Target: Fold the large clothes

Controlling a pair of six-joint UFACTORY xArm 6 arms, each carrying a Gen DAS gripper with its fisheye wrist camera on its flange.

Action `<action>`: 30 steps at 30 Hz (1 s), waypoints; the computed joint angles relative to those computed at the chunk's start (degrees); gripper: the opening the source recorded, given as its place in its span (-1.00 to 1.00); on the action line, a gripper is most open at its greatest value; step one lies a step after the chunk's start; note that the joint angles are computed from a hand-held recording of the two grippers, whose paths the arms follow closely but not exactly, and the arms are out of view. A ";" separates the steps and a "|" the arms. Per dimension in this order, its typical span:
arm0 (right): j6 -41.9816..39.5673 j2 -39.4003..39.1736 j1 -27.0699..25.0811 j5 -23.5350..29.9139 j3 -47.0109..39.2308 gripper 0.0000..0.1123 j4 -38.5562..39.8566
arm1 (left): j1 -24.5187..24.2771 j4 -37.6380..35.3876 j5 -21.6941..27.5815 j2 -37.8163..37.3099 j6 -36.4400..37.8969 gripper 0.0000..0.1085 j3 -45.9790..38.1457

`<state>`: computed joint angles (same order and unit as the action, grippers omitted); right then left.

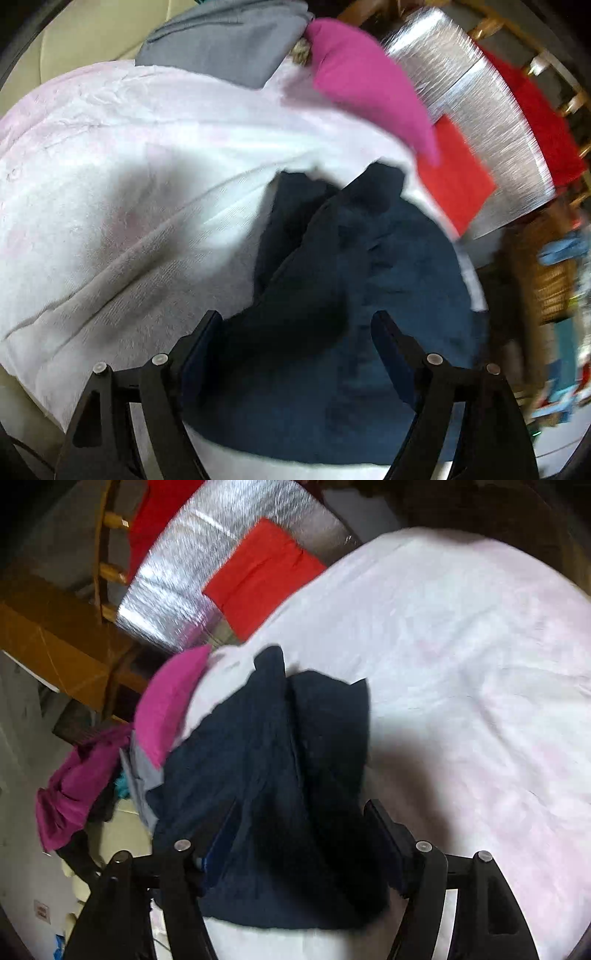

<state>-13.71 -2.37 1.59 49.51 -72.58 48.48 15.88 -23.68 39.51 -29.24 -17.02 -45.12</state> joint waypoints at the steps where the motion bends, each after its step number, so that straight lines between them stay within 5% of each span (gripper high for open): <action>1: 0.09 1.35 0.99 -0.87 -0.74 0.06 -1.87 | -0.28 1.20 -0.43 0.87 -0.34 0.52 0.14; 2: -0.02 2.03 1.66 -1.97 -0.87 -0.17 -3.84 | -0.68 3.10 -1.56 0.53 -1.50 0.52 1.45; 6: 2.73 3.54 2.14 -2.90 -1.74 -0.18 -6.12 | 1.00 -0.75 -0.34 2.42 0.32 0.61 2.14; 10: 4.36 2.39 2.35 -3.88 -3.10 -0.17 -9.77 | 1.23 4.76 5.05 2.67 -2.51 0.55 -2.14; 14: 1.29 2.36 2.27 -12.58 -4.76 0.42 -6.01 | -0.14 7.51 1.15 3.81 -2.66 0.57 -7.38; 18: 4.19 14.38 2.39 -7.16 -20.01 0.42 -5.53 | -1.87 7.68 0.24 14.71 1.23 0.61 -18.38; 24: 11.94 34.51 3.28 3.42 -45.87 0.41 -8.81 | -1.43 2.02 6.76 32.60 5.41 0.60 -34.36; 25: 12.51 37.73 3.59 5.59 -50.32 0.27 -10.07 | -1.29 1.55 6.60 34.20 6.23 0.60 -35.56; 26: 12.62 40.55 3.90 7.29 -54.17 -0.32 -11.34 | -1.45 2.25 7.23 37.41 5.78 0.59 -39.08; 27: 12.91 42.56 4.33 8.08 -56.87 -0.59 -13.09 | -1.27 4.14 7.60 39.28 4.94 0.44 -40.81; 28: 13.11 42.81 4.40 8.49 -57.16 -0.60 -13.94 | -1.62 5.21 8.34 40.75 4.15 0.20 -42.62; 30: 11.49 40.50 4.82 4.58 -53.62 -0.66 -14.34 | -1.11 2.28 10.42 44.53 7.39 0.08 -46.89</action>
